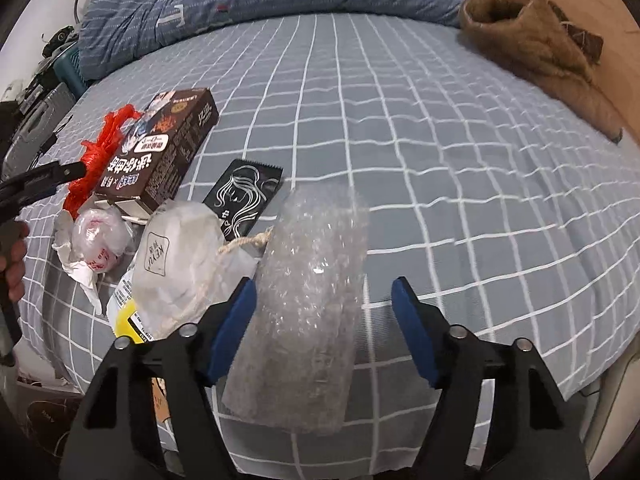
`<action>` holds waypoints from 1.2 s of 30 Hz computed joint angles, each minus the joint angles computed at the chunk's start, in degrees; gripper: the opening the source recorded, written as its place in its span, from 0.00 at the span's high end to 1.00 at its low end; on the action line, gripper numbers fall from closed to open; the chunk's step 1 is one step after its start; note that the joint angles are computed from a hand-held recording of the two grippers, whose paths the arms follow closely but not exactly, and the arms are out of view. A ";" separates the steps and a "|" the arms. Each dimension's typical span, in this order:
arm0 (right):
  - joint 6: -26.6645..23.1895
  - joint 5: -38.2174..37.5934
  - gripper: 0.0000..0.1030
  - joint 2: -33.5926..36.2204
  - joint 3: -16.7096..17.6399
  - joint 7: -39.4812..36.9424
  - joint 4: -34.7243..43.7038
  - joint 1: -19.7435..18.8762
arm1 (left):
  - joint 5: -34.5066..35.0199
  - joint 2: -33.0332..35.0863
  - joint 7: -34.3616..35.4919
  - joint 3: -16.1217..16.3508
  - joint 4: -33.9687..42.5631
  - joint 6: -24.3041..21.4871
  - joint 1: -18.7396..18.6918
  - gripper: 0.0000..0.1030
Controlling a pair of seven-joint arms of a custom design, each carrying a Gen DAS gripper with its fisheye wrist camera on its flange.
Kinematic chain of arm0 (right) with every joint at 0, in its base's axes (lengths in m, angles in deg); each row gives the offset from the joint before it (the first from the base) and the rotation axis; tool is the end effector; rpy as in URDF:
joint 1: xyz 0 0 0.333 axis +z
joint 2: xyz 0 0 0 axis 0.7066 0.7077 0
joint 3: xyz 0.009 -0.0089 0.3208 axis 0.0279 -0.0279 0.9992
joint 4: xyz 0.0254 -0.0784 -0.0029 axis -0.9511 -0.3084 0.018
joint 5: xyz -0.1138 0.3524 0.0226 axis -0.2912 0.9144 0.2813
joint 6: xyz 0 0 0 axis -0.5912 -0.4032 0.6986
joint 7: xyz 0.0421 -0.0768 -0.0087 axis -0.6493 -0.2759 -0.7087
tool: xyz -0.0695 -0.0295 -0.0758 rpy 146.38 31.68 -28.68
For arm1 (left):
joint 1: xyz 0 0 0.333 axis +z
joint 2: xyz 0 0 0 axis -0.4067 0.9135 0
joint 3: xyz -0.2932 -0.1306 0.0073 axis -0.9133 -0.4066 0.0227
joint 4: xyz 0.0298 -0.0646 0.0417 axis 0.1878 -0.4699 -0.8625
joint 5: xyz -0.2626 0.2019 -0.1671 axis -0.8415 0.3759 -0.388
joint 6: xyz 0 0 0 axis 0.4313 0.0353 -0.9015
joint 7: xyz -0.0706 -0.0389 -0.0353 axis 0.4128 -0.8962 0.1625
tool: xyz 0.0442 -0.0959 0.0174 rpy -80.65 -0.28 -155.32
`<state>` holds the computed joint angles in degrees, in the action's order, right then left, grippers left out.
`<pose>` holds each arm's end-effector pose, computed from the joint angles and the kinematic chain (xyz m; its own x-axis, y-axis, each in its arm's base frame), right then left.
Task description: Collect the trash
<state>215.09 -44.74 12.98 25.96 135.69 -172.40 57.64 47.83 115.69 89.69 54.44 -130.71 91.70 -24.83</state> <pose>0.6449 0.1334 0.5099 0.1094 -0.9924 -0.0560 -0.8790 -0.0703 -0.4716 0.7159 -0.0561 0.5162 0.2101 -0.9777 -0.0029 -0.8435 -0.1797 -0.5061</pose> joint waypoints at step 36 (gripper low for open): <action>-0.05 3.15 0.79 -3.97 0.65 -1.87 -0.52 -0.68 | 2.11 -6.01 -1.94 -0.02 -3.40 0.24 -1.68 0.58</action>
<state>215.04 -41.59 9.01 26.62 133.81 -172.92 56.96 49.94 109.68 87.75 54.42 -134.11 91.94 -26.51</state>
